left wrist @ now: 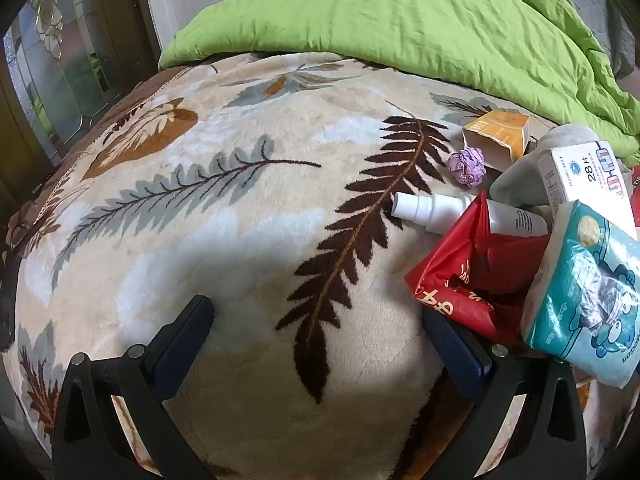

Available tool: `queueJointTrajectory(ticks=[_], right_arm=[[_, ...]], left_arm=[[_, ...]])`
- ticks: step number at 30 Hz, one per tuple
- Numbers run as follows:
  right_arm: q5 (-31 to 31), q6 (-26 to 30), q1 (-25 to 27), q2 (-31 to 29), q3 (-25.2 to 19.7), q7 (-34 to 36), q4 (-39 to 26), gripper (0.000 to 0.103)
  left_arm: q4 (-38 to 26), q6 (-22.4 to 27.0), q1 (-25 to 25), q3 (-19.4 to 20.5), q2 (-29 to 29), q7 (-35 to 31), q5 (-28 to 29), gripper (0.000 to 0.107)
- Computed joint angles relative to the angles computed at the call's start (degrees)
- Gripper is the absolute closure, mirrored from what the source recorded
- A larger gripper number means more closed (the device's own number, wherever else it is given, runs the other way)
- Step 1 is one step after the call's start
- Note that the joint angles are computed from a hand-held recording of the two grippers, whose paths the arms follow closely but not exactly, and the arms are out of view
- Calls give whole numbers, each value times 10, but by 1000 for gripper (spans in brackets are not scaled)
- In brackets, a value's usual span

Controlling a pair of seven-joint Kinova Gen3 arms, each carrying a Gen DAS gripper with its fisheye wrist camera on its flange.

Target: Collect trash

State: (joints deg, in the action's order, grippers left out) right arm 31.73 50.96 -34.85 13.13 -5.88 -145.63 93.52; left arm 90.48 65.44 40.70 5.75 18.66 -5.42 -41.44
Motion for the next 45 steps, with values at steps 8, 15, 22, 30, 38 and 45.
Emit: queueJointTrajectory(ticks=[8, 15, 22, 30, 38, 45], right_arm=[[44, 16, 93, 3, -124, -40, 5, 0], [-1, 28, 48, 11, -58, 28, -17, 0], [-155, 60, 233, -11, -199, 191, -50, 1], [-217, 63, 237, -144, -184, 243, 3, 1], [-120, -17, 243, -313, -275, 129, 121, 1], [-48, -37, 224, -392, -327, 31, 185, 1]], left_arm=[[5, 3, 1, -1, -2, 2, -7, 4], [-2, 13, -2, 5, -5, -11, -3, 4], [25, -26, 1, 22, -46, -5, 4, 4], [69, -6, 64, 76, -102, 127, -124, 4], [81, 154, 176, 162, -116, 218, -238, 4], [87, 276, 268, 192, -92, 274, -275, 4]])
